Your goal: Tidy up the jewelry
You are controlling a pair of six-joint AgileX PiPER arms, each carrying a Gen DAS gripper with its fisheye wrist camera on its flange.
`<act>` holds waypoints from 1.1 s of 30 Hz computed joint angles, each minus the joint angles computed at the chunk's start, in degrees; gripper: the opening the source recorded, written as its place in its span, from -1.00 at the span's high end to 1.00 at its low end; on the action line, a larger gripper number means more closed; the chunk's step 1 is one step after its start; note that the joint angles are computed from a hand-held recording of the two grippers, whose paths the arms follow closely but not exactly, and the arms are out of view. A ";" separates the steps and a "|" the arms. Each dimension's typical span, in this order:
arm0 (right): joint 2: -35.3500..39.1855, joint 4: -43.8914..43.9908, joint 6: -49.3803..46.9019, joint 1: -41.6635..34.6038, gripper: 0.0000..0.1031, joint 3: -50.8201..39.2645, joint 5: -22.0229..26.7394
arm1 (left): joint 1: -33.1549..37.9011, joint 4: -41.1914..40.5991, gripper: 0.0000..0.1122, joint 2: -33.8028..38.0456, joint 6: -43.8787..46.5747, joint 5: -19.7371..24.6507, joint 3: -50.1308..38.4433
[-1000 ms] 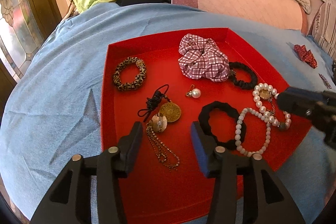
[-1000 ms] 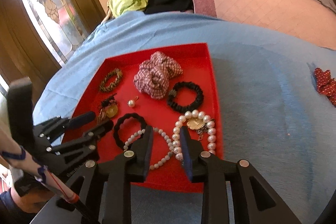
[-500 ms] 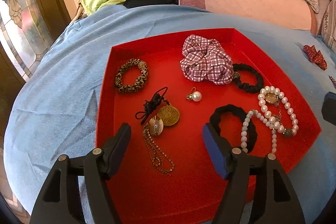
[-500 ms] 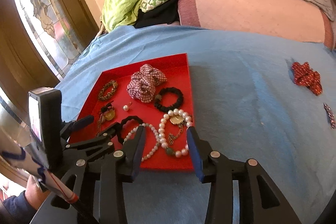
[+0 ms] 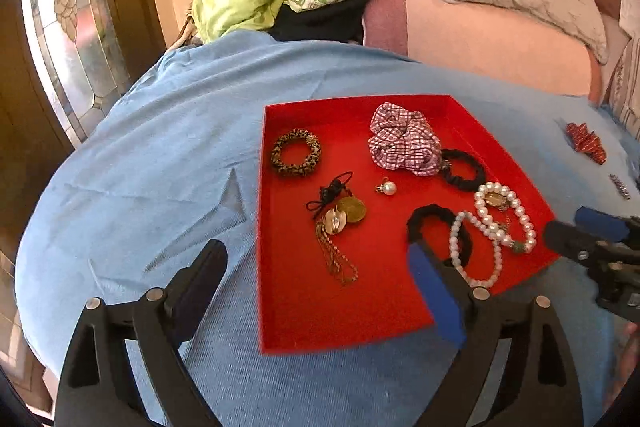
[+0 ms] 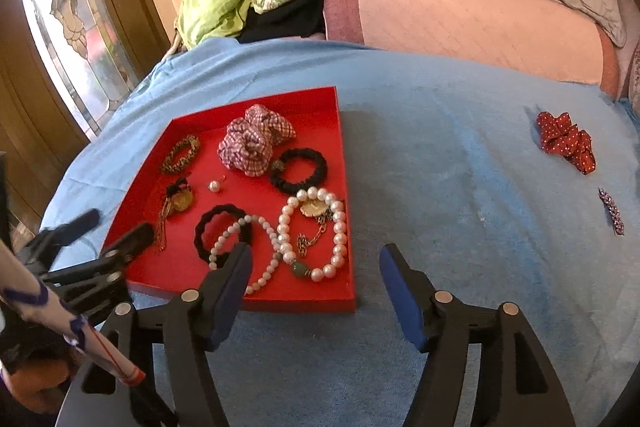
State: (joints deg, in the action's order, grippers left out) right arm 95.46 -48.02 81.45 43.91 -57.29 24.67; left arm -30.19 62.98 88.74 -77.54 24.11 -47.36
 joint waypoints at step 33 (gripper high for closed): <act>-15.80 -10.98 29.71 43.33 -0.81 15.15 39.83 | -40.50 -8.67 -0.76 -19.62 -12.36 38.66 9.62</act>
State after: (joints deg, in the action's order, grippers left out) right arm 79.66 -59.00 111.16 87.24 -42.15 64.50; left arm -70.69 54.31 69.11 -89.91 62.77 -37.74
